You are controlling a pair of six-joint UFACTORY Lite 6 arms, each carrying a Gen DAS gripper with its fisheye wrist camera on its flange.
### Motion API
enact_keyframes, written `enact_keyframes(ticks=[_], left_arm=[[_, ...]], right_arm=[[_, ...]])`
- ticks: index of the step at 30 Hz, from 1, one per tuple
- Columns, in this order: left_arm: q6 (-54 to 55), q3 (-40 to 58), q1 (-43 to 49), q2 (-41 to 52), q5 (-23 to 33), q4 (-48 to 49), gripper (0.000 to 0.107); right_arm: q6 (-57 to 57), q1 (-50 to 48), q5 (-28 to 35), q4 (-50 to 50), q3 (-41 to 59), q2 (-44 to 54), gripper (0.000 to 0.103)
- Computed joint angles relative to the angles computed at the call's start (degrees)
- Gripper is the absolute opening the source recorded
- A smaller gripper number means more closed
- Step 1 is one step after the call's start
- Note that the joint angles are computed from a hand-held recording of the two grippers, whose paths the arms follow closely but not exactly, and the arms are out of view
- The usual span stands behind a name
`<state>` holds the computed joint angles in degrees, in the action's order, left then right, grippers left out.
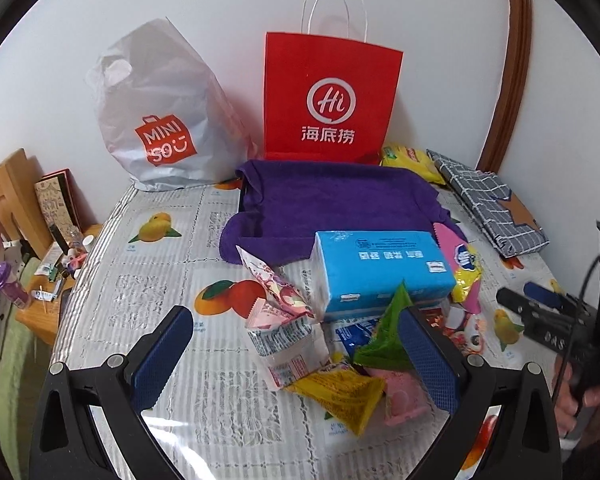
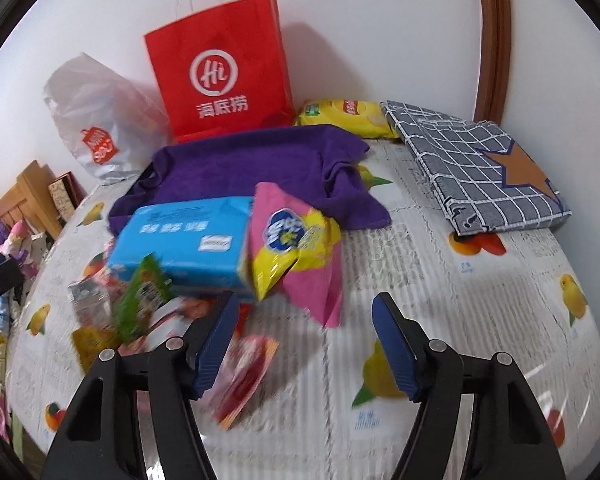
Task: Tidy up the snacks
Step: 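Grasp the pink-yellow chip bag with the right tool while the left tool grasps a small white snack packet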
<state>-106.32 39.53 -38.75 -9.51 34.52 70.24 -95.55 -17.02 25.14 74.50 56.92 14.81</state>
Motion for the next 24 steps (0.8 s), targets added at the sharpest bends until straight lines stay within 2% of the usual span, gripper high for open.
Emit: enact_keyframes(ticks=[10,20,21,22,24], left_arm=[[3.48,2.47,9.56,5.11,-6.07,0.53,0.103],[8.43,4.58,17.21,10.17,-10.88,-2.75,0.103],[8.94,4.83,18.05,10.89,-11.66,-3.26,0.103],[9.15,4.95,18.74,11.4,-12.42,-3.41,0.103],[10.28,5.64,20.21,12.89,-14.1,-4.19,0.103]], right_arm=[[18.63,5.59,1.67,-12.27,21.69,19.04,0.07],[27.28,7.7,0.04,-21.81,30.68,28.42,0.071],[30.17,8.12,-0.43,-25.03,31.6,29.26,0.069],[33.41,8.65,-1.55,-28.89,32.24,29.97,0.061],[32.69,8.87,-3.34,-29.79,31.55,29.96,0.059]])
